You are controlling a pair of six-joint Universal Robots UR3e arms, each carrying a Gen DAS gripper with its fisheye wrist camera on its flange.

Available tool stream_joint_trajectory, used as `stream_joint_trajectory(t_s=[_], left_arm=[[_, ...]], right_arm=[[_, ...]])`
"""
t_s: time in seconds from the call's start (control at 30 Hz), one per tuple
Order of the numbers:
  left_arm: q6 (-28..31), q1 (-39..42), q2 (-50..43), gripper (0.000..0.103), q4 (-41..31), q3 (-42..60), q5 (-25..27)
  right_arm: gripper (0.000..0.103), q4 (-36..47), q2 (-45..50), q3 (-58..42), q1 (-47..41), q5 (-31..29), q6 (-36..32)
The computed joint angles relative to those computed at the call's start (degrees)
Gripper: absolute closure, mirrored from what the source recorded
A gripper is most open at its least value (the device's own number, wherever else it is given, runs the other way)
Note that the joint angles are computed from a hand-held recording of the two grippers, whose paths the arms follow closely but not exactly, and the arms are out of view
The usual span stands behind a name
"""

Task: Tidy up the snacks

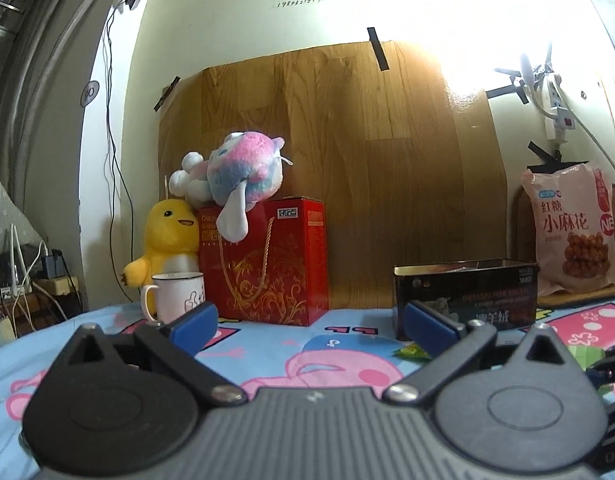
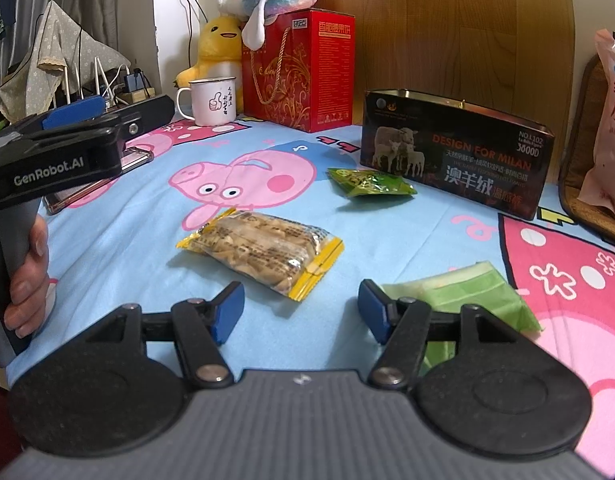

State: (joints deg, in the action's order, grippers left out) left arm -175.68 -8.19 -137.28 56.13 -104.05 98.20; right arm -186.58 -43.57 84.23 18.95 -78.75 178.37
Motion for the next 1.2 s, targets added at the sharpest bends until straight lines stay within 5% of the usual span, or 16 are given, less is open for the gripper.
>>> stream_joint_trajectory(t_s=[0.23, 0.83, 1.2], left_arm=[[-0.22, -0.18, -1.14, 0.000, 4.60, -0.94, 0.67], [-0.91, 0.71, 0.35, 0.000, 1.21, -1.33, -0.74], [-1.25, 1.20, 1.11, 0.000, -0.21, -1.61, -1.54]], right_arm=[[0.037, 0.08, 0.04, -0.12, 0.10, -0.14, -0.08], [0.026, 1.90, 0.19, -1.29, 0.89, -1.87, -1.54], [0.006, 5.47, 0.40, -3.35, 1.62, -3.36, -1.79]])
